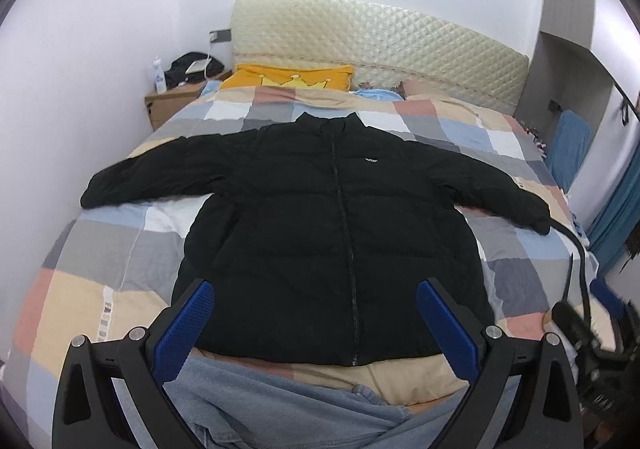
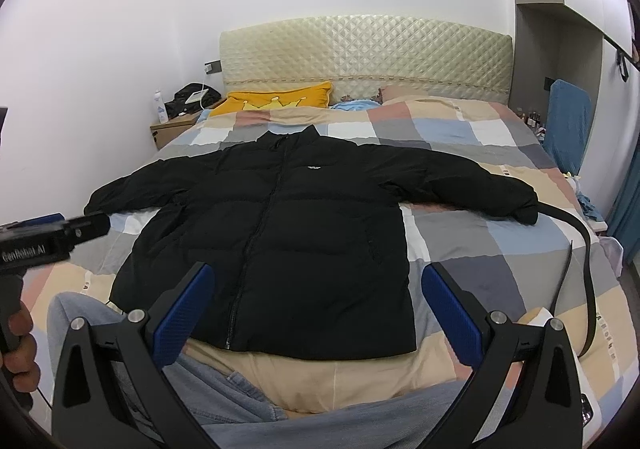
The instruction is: Fold large clothes
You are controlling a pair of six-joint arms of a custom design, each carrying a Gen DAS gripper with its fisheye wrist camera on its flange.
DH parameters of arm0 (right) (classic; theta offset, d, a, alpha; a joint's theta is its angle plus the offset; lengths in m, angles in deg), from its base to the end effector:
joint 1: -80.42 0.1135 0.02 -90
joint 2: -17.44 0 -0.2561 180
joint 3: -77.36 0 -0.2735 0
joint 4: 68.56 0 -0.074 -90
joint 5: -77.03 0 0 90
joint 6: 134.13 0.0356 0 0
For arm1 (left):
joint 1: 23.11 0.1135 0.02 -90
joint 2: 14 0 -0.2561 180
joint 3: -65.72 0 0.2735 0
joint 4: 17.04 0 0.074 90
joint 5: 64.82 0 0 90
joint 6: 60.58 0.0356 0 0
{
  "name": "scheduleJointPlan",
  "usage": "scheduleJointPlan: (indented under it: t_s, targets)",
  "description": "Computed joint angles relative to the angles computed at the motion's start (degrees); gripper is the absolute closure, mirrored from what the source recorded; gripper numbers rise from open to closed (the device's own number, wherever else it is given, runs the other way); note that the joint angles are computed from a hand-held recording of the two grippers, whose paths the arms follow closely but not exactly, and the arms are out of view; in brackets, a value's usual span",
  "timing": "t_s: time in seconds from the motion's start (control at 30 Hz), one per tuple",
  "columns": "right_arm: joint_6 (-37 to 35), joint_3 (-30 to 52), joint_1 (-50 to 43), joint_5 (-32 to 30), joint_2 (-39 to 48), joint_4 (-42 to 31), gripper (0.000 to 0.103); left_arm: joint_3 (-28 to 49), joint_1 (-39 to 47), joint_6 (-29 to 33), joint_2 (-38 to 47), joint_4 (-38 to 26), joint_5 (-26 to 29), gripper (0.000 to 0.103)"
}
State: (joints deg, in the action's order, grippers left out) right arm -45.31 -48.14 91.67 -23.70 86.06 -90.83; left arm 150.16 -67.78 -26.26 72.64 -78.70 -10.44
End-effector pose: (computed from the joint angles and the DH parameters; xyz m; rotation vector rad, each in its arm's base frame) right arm 0.2729 0.0610 0.2206 -0.3431 2.1829 0.3044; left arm 0.2447 -0.2128 0.2663 -0.4055 2.3551 0.0654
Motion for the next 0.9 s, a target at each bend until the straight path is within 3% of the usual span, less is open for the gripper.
scheduleJointPlan:
  t_s: [0.23, 0.6, 0.77, 0.9]
  targets:
    - [0.33, 0.74, -0.47, -0.25, 1.29, -0.39, 0.0, 4.29, -1.5, 0.27, 1.13, -3.74, -3.19, 0.001]
    - [-0.11, 1.07, -3.95, -5.32, 5.36, 5.25, 0.0, 7.76, -0.97, 1.74, 4.2, -1.6, 5.56, 0.001]
    - [-2.1, 3.65, -7.23, -6.81, 10.49, 11.06, 0.0, 16.41, -2.3, 3.39, 7.66, -1.4, 7.75, 0.001]
    - [-2.67, 8.78, -11.99, -12.23, 16.75, 13.04, 0.0, 25.74, -3.03, 7.72, 12.13, -2.09, 11.16, 0.001]
